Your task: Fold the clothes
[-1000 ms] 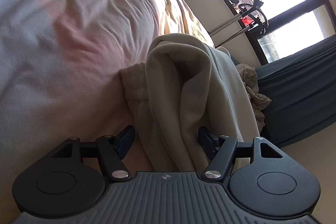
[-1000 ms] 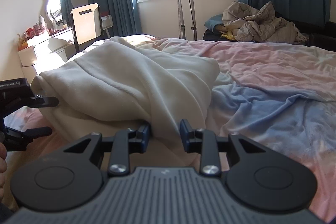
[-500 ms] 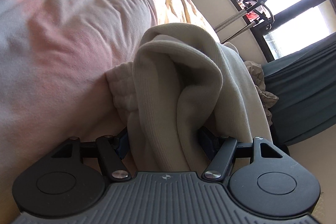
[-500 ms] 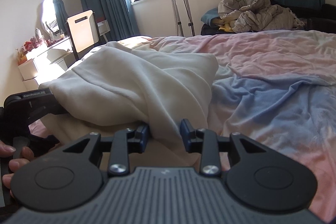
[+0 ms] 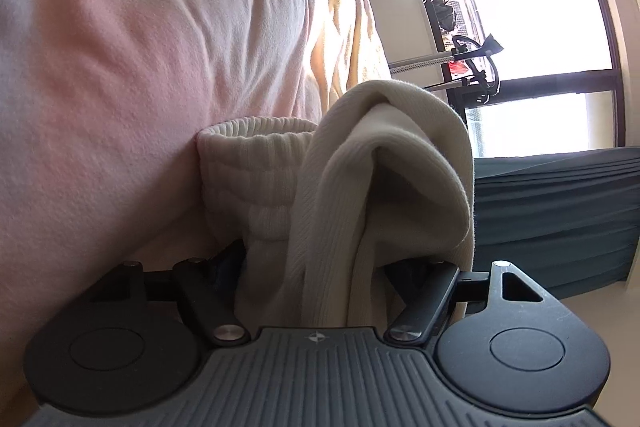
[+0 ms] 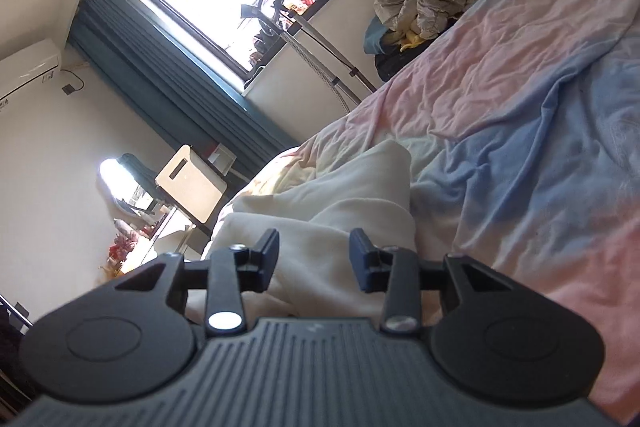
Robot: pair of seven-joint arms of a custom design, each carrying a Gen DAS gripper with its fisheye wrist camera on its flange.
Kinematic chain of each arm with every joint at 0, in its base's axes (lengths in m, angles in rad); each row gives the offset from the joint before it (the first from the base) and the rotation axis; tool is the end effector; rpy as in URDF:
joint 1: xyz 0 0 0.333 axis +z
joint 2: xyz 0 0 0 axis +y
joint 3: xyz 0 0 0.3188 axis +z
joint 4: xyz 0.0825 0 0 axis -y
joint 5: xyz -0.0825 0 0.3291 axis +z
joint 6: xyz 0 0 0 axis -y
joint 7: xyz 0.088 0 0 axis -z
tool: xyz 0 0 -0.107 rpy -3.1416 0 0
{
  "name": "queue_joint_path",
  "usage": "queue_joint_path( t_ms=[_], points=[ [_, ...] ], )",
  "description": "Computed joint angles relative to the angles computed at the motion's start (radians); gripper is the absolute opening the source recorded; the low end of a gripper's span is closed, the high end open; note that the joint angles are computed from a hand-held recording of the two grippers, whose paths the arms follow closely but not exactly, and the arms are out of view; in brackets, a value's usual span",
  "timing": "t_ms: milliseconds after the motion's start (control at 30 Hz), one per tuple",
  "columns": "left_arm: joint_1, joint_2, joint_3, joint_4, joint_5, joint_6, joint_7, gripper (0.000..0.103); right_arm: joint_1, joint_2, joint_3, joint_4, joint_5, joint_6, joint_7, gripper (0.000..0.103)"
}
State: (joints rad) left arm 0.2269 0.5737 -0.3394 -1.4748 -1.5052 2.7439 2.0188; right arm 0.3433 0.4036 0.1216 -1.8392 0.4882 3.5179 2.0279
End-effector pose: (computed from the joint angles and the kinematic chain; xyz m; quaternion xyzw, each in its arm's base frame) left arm 0.6913 0.0155 0.4286 0.7689 -0.2878 0.5581 0.1203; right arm 0.5931 0.2184 0.4942 -0.3742 0.7247 -0.1083 0.5684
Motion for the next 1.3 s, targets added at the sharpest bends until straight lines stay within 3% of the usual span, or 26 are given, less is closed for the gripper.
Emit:
queue_joint_path(
  t_ms=[67, 133, 200, 233, 333, 400, 433, 467, 567, 633, 667, 800, 900, 967, 1067, 1167, 1300],
  points=[
    [0.034, -0.005, -0.029, -0.009, -0.105, -0.036, 0.086, 0.073, 0.053, 0.033, -0.079, 0.060, 0.063, -0.083, -0.003, 0.060],
    [0.035, -0.004, -0.018, -0.011, -0.159, -0.070, 0.114, 0.073, 0.009, 0.077, -0.057, 0.125, 0.063, -0.167, 0.016, 0.067],
    [0.020, 0.001, 0.004, -0.008, -0.171, -0.085, 0.106, 0.073, -0.129, 0.124, 0.093, 0.175, 0.050, -0.193, 0.003, 0.068],
    [0.001, 0.009, 0.022, 0.001, -0.137, -0.077, 0.071, 0.073, -0.202, 0.159, 0.181, 0.207, 0.038, -0.190, -0.002, 0.074],
    [-0.027, 0.044, 0.039, 0.044, -0.040, -0.063, -0.001, 0.074, -0.438, 0.300, 0.443, 0.274, -0.305, -0.166, 0.231, 0.087],
    [-0.035, 0.059, 0.033, 0.068, 0.022, -0.042, -0.020, 0.074, -0.509, 0.396, 0.579, 0.352, -0.312, -0.201, 0.157, 0.091],
    [-0.036, 0.066, 0.027, 0.077, 0.042, -0.029, -0.024, 0.074, -0.498, 0.411, 0.595, 0.382, -0.210, -0.214, 0.029, 0.091],
    [-0.037, 0.072, 0.020, 0.084, 0.061, -0.014, -0.031, 0.074, -0.467, 0.418, 0.576, 0.421, -0.123, -0.233, -0.063, 0.091],
    [-0.051, 0.086, 0.016, 0.101, 0.146, 0.031, -0.087, 0.064, -0.408, 0.444, 0.523, 0.484, -0.087, -0.236, -0.107, 0.082],
    [-0.050, 0.084, 0.006, 0.099, 0.183, 0.055, -0.117, 0.050, -0.356, 0.430, 0.450, 0.491, -0.055, -0.226, -0.096, 0.063],
    [-0.048, 0.083, 0.000, 0.097, 0.200, 0.066, -0.130, 0.046, -0.331, 0.418, 0.415, 0.487, -0.041, -0.217, -0.090, 0.059],
    [0.001, 0.072, -0.065, 0.082, 0.200, 0.077, -0.126, 0.039, -0.224, 0.362, 0.268, 0.469, -0.011, -0.187, -0.062, 0.042],
    [0.050, 0.052, -0.107, 0.073, 0.162, 0.035, -0.093, 0.037, -0.188, 0.306, 0.223, 0.428, -0.013, -0.150, -0.054, 0.038],
    [0.068, 0.022, -0.115, 0.064, 0.137, -0.014, -0.049, 0.037, -0.197, 0.260, 0.229, 0.383, -0.033, -0.127, -0.058, 0.038],
    [0.065, -0.028, -0.104, 0.053, 0.109, -0.084, -0.004, 0.037, -0.295, 0.186, 0.327, 0.293, -0.081, -0.083, -0.036, 0.037],
    [0.024, -0.076, -0.090, 0.051, 0.097, -0.110, 0.025, 0.037, -0.363, 0.076, 0.351, 0.187, -0.131, -0.053, -0.011, 0.037],
    [-0.067, -0.097, -0.081, 0.098, 0.083, -0.120, 0.040, 0.038, -0.538, -0.091, 0.432, 0.018, -0.216, -0.006, 0.085, 0.037]
  ],
)
